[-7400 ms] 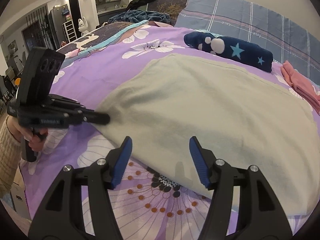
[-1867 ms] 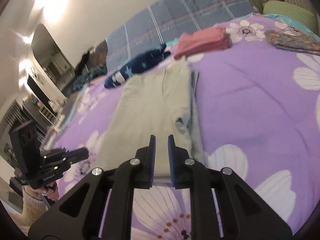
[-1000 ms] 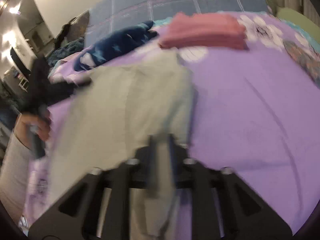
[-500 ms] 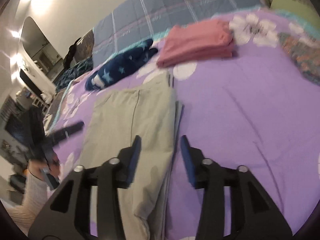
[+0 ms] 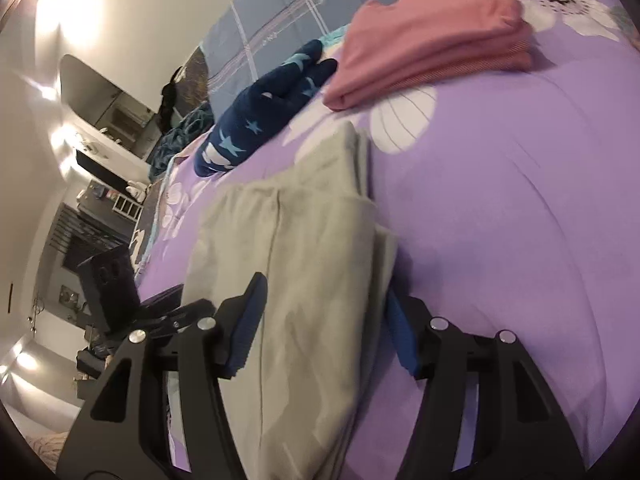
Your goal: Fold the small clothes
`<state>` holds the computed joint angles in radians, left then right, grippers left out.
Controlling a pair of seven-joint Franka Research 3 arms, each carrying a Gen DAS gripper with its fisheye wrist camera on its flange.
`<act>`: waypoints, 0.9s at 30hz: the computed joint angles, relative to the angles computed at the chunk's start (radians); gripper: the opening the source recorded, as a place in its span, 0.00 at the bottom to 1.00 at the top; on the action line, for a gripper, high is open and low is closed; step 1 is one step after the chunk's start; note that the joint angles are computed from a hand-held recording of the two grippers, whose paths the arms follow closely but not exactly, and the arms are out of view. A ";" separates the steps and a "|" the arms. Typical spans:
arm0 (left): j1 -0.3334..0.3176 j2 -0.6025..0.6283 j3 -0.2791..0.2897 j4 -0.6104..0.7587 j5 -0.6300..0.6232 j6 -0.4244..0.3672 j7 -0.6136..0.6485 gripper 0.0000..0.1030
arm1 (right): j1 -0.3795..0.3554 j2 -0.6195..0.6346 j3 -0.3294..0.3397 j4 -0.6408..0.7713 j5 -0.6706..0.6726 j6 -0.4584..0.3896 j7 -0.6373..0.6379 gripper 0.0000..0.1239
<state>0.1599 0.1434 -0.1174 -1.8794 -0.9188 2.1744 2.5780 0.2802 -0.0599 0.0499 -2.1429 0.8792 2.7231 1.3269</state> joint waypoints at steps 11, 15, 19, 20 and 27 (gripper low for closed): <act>-0.002 0.009 0.007 0.014 0.014 -0.023 -0.009 0.53 | 0.018 -0.031 -0.010 -0.036 -0.023 -0.049 0.030 0.27; -0.004 0.046 -0.007 0.064 0.027 0.001 -0.075 0.24 | 0.007 0.047 -0.005 0.040 0.032 -0.057 0.019 0.18; -0.003 -0.039 -0.020 0.001 -0.009 0.055 0.034 0.17 | 0.016 -0.021 0.032 -0.017 -0.167 0.048 0.143 0.12; -0.007 -0.075 -0.017 -0.020 -0.042 0.062 0.076 0.17 | 0.024 -0.056 0.041 -0.044 -0.197 0.087 0.161 0.12; -0.101 -0.230 0.037 -0.043 -0.161 0.104 0.223 0.16 | -0.066 -0.268 0.159 -0.152 -0.571 0.258 0.461 0.11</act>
